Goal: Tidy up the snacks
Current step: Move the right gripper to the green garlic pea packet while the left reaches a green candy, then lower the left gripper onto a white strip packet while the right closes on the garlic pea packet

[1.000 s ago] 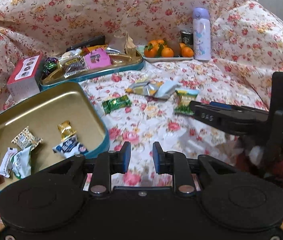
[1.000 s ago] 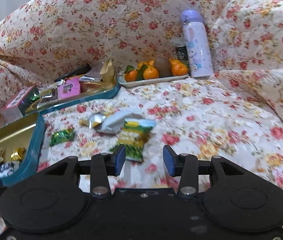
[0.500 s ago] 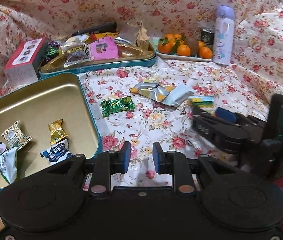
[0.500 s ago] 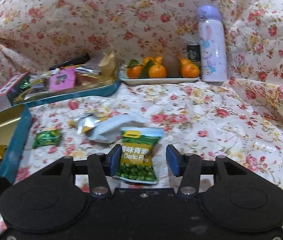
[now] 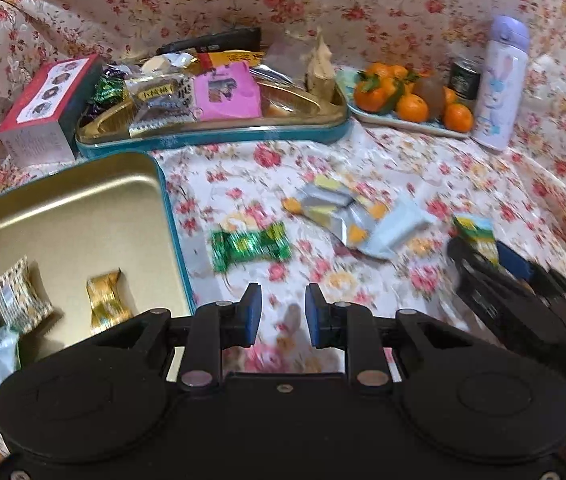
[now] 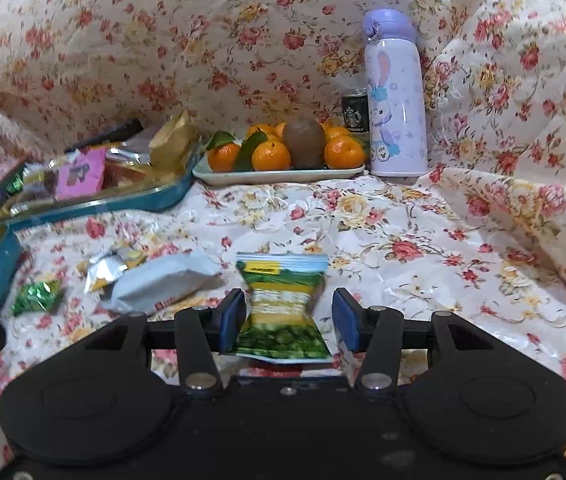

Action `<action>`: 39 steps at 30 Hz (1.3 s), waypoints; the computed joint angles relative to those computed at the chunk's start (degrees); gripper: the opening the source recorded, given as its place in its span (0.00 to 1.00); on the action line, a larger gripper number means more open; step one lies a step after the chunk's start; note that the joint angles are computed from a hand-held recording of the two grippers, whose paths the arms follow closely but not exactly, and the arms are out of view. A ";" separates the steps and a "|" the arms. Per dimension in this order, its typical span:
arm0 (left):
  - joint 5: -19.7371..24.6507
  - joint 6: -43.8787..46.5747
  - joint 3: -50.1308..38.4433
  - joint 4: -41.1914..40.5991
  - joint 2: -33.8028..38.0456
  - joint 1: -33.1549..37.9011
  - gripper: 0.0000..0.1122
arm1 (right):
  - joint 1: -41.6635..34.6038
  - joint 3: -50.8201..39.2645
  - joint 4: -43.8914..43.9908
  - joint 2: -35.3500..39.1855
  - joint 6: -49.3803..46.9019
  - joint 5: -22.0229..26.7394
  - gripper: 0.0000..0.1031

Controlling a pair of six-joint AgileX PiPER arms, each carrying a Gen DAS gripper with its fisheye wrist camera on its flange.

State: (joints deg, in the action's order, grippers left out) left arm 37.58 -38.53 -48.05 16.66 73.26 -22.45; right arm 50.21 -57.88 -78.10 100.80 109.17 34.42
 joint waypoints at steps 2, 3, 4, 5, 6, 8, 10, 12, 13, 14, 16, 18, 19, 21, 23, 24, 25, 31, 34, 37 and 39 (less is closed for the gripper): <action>0.33 0.56 -1.98 0.10 1.93 1.20 0.27 | -0.42 1.03 -2.07 -0.55 2.97 -0.99 0.52; 0.42 0.70 -2.98 0.42 2.95 1.76 0.27 | -0.59 1.29 -2.73 -0.73 3.87 -1.44 0.52; 0.48 0.60 -3.81 0.86 3.90 2.09 0.27 | -0.79 1.53 -3.30 -0.85 4.57 -1.85 0.52; 0.63 0.46 -4.76 1.30 4.98 2.49 0.27 | -0.71 1.57 -3.46 -0.87 4.91 -1.91 0.53; 0.72 0.43 -5.66 1.57 6.02 2.92 0.27 | -0.65 1.64 -3.67 -0.88 5.21 -1.94 0.53; 0.92 0.71 -7.27 1.63 7.85 3.77 0.27 | -0.71 1.75 -4.16 -0.88 5.71 -2.23 0.54; 1.52 -0.91 -8.65 3.25 9.64 4.12 0.27 | -0.77 1.86 -4.58 -0.87 6.36 -2.45 0.54; 2.09 -2.97 -9.60 4.87 10.94 4.33 0.27 | -0.70 2.04 -4.95 -0.95 6.88 -2.51 0.54; 2.37 -3.78 -10.04 5.54 11.69 4.52 0.27 | -0.70 2.07 -5.06 -0.97 7.05 -2.54 0.54; 2.69 -4.32 -10.51 6.08 12.42 4.64 0.27 | -0.67 2.20 -5.22 -1.04 7.32 -2.52 0.54; 3.22 -5.24 -11.20 7.18 13.79 4.85 0.27 | -0.61 2.26 -5.41 -1.06 7.68 -2.49 0.54; 3.60 -5.88 -11.69 8.11 14.93 4.92 0.27 | -0.56 2.49 -5.71 -1.18 8.14 -2.49 0.54; 3.73 -6.18 -11.95 8.47 15.54 4.99 0.27 | -0.56 2.52 -5.80 -1.19 8.26 -2.52 0.54; 4.00 -5.81 -12.52 8.25 16.54 5.23 0.27 | -0.52 2.53 -5.95 -1.16 8.47 -2.57 0.54; 4.57 -4.75 -13.15 7.37 17.51 5.40 0.27 | -0.43 2.52 -5.97 -1.14 8.59 -2.49 0.54; 5.02 -3.98 -13.37 6.59 17.80 5.42 0.27 | -0.43 2.52 -5.97 -1.14 8.59 -2.49 0.54; 5.32 -2.61 -13.48 5.12 17.95 5.63 0.27 | -0.38 2.52 -5.98 -1.15 8.69 -2.46 0.54; 4.91 1.17 -10.96 -1.21 15.34 4.79 0.27 | -0.34 2.61 -6.33 -1.17 9.17 -2.56 0.54; 5.09 1.71 -9.68 -2.65 13.84 2.55 0.27 | -0.30 2.57 -6.27 -1.13 9.15 -2.50 0.54; 4.90 1.89 -8.59 -3.71 12.68 0.14 0.27 | -0.38 2.63 -6.39 -1.18 9.24 -2.60 0.54; 4.78 2.27 -8.05 -4.78 11.96 -1.05 0.27 | -0.38 2.63 -6.39 -1.18 9.24 -2.60 0.54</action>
State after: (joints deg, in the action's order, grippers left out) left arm 42.35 -36.26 -56.10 11.88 85.22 -23.50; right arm 49.83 -55.25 -84.48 99.62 118.41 31.82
